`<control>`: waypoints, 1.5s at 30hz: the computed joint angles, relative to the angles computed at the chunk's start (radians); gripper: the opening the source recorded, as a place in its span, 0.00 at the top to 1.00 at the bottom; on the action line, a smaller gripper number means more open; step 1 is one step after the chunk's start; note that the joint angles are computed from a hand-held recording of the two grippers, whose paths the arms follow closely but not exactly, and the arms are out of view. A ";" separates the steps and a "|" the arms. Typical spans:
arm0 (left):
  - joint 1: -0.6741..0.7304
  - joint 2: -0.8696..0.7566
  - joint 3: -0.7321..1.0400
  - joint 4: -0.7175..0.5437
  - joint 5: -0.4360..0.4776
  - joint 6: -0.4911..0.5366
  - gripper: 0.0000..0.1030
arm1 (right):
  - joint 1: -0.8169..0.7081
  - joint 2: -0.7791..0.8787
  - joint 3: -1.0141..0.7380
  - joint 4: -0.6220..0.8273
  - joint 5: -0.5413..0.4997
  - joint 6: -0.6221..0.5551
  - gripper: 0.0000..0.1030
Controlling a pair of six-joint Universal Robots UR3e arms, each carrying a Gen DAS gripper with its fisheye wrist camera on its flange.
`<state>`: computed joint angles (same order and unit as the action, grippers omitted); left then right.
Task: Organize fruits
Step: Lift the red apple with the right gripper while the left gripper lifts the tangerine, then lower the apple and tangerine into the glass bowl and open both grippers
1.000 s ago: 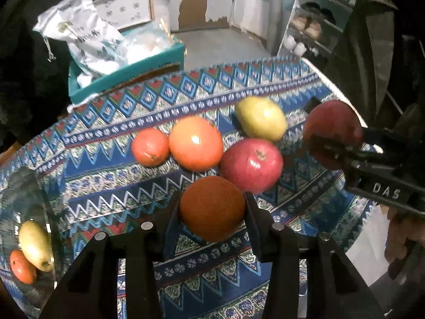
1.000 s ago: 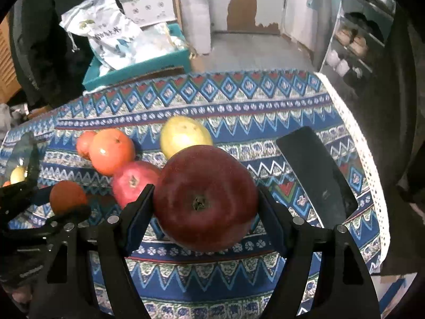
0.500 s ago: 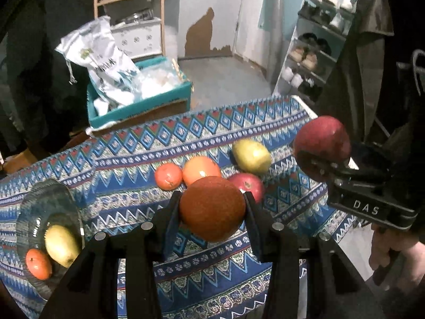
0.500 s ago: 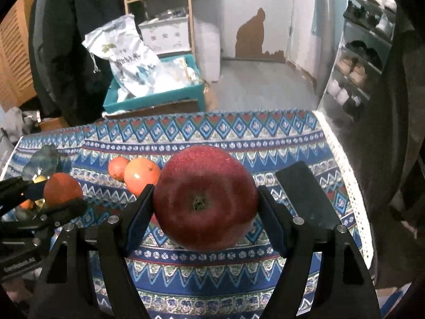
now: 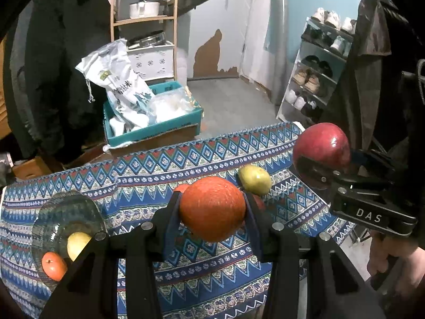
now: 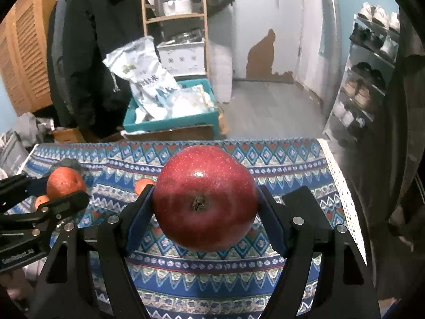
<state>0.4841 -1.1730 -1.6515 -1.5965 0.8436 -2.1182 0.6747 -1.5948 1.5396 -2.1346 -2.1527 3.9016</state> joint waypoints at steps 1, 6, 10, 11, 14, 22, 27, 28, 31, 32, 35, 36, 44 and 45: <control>0.009 -0.003 0.012 -0.016 -0.008 0.007 0.55 | 0.004 0.004 -0.011 0.003 -0.002 -0.001 0.27; 0.051 -0.002 0.056 -0.084 -0.039 0.035 0.55 | 0.021 0.032 -0.070 0.002 -0.011 -0.016 0.27; 0.088 -0.012 0.094 -0.142 -0.065 0.067 0.55 | 0.032 0.058 -0.116 0.002 -0.015 -0.028 0.27; 0.093 -0.013 0.099 -0.151 -0.068 0.071 0.55 | 0.035 0.068 -0.134 0.004 -0.017 -0.032 0.27; 0.118 -0.014 0.114 -0.177 -0.078 0.088 0.55 | 0.041 0.097 -0.177 0.009 -0.017 -0.041 0.27; 0.181 -0.043 0.163 -0.224 -0.096 0.118 0.55 | 0.052 0.176 -0.289 0.021 -0.009 -0.061 0.27; 0.213 -0.063 0.184 -0.234 -0.096 0.122 0.56 | 0.057 0.246 -0.395 0.042 0.004 -0.075 0.27; 0.221 -0.070 0.188 -0.233 -0.098 0.121 0.55 | 0.058 0.259 -0.415 0.045 0.005 -0.079 0.27; 0.243 -0.086 0.204 -0.245 -0.100 0.131 0.55 | 0.062 0.317 -0.506 0.068 0.013 -0.093 0.27; 0.252 -0.091 0.209 -0.248 -0.103 0.134 0.55 | 0.062 0.331 -0.529 0.073 0.017 -0.097 0.27; 0.277 -0.105 0.220 -0.251 -0.107 0.141 0.55 | 0.060 0.386 -0.613 0.095 0.033 -0.110 0.27; 0.285 -0.106 0.224 -0.255 -0.108 0.144 0.55 | 0.060 0.405 -0.642 0.101 0.040 -0.115 0.27; 0.341 -0.170 0.271 -0.234 -0.111 0.136 0.55 | 0.068 0.614 -0.964 0.211 0.073 -0.153 0.27; 0.347 -0.179 0.276 -0.226 -0.109 0.129 0.55 | 0.068 0.640 -1.006 0.226 0.078 -0.157 0.27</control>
<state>0.8309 -1.3520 -1.3751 -1.8229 0.7344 -1.9887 0.7429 -0.9550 0.5335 -1.9082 -2.0751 3.7451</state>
